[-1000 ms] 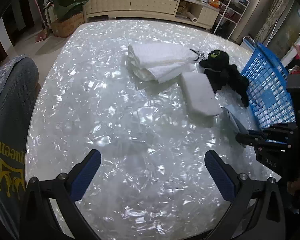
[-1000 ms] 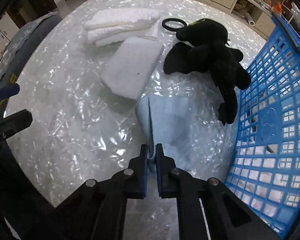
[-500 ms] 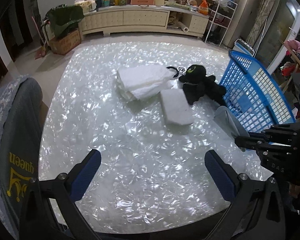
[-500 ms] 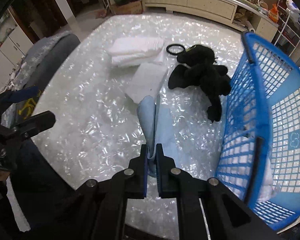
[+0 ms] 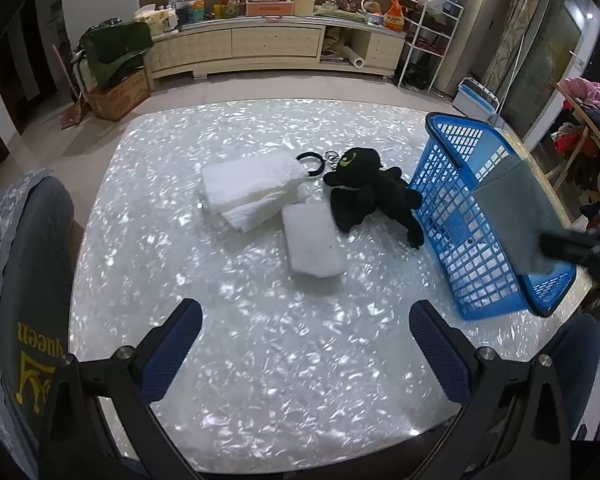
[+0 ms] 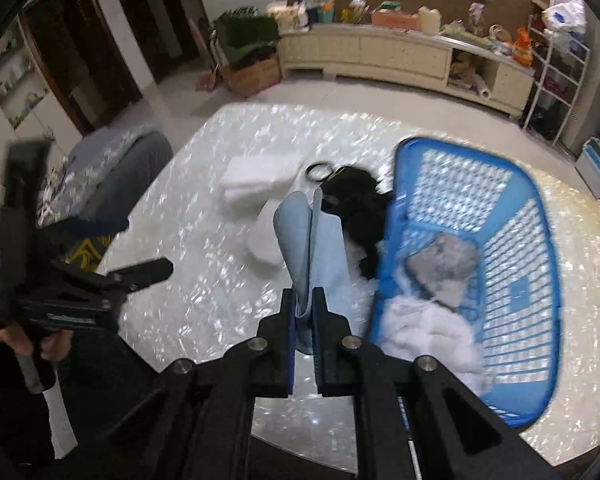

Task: Organize soft objects
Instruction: 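Lift the light blue cloth and carry it into the basket with the right tool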

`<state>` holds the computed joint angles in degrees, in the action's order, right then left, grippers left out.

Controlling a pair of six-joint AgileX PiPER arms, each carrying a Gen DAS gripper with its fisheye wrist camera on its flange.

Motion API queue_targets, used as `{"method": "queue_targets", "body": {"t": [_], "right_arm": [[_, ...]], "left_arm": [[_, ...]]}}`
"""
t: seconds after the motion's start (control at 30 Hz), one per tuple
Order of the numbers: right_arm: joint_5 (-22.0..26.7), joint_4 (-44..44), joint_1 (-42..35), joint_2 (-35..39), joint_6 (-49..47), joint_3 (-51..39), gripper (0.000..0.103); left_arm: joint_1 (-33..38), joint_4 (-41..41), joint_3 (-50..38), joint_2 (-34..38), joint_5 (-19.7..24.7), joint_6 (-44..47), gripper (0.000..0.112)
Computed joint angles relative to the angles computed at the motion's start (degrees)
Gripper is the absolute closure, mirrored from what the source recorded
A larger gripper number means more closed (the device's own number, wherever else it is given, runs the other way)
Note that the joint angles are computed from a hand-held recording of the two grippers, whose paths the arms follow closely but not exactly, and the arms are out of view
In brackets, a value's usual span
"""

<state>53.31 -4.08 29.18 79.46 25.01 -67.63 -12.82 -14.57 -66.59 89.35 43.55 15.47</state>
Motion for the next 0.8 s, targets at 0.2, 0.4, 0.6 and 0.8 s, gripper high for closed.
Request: {"method": "queue_targets", "body": {"t": [0.2,0.4,0.6,0.8], "right_arm": [[2.87,0.27,-8.79,-5.76,-5.13,0.49,0.096],[3.19,1.33,-17.63,-7.24,-10.08,2.37,0.096],[2.21,3.19,-23.92,-5.45,-14.72,4.36,0.096],[1.83,4.61,-25.89,-2.93,-17.15,5.13,0.096]], "left_arm": [[-2.45,1.27,-3.87,4.86,-0.31,-2.58,0.009],[-2.95,1.09,-8.19,11.18,0.11,-3.66,0.009],[-3.07,1.98,-13.58,18.73,0.15,-4.96,0.009],[-3.88,5.46,-20.93,27.2,1.72,-8.41,0.009]]}}
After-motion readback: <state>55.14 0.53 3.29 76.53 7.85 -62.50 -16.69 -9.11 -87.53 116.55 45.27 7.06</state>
